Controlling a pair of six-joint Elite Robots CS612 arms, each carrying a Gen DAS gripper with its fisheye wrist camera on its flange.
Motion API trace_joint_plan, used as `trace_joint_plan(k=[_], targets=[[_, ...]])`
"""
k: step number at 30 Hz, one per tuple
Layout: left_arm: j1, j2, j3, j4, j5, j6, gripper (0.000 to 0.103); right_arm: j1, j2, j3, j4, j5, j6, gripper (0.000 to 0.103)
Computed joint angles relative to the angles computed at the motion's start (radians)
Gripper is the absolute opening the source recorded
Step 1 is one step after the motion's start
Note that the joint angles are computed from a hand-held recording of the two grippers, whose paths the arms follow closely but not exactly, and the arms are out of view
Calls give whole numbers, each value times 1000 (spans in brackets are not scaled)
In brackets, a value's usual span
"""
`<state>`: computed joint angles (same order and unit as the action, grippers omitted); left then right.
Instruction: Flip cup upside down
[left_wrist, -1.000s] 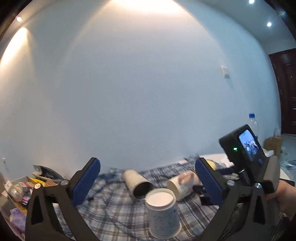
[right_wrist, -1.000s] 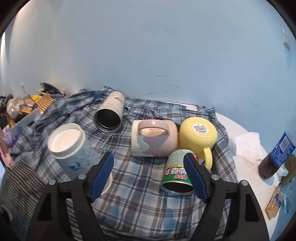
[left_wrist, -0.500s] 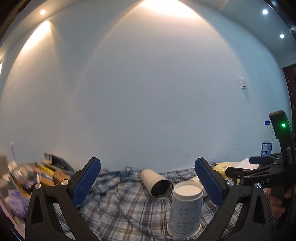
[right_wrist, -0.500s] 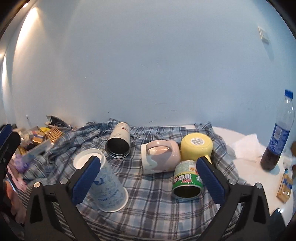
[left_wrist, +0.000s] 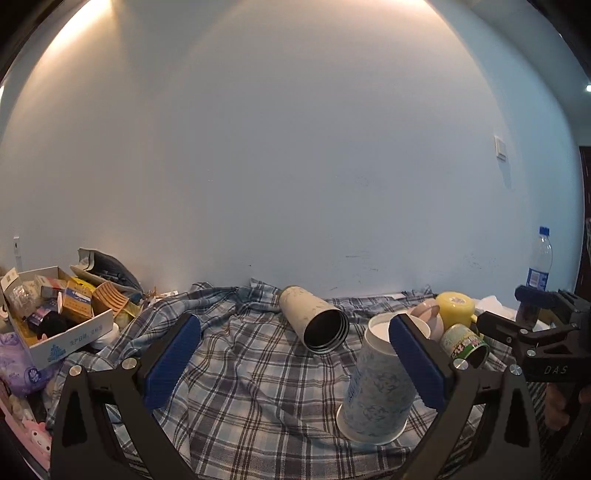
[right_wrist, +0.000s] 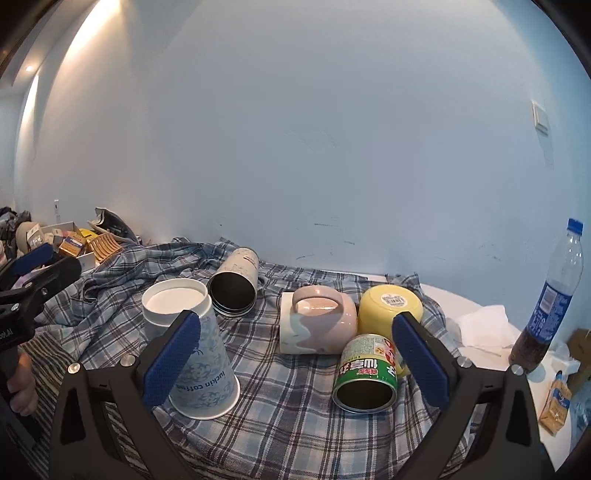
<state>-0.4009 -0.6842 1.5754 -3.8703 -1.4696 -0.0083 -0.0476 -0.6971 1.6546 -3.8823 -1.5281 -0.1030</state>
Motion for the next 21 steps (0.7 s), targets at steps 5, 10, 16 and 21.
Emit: trace_joint_plan(k=[5, 10, 16, 21], targets=[[3, -5, -3, 57, -14, -23, 103, 4, 4, -4, 1, -10, -16, 103], [9, -2, -8, 66, -16, -64, 103, -2, 4, -3, -5, 3, 9, 103], [4, -3, -13, 92, 24, -47, 103, 13, 10, -6, -30, -52, -32, 103], [11, -4, -13, 99, -17, -59, 103, 15, 12, -6, -38, -53, -44, 103]])
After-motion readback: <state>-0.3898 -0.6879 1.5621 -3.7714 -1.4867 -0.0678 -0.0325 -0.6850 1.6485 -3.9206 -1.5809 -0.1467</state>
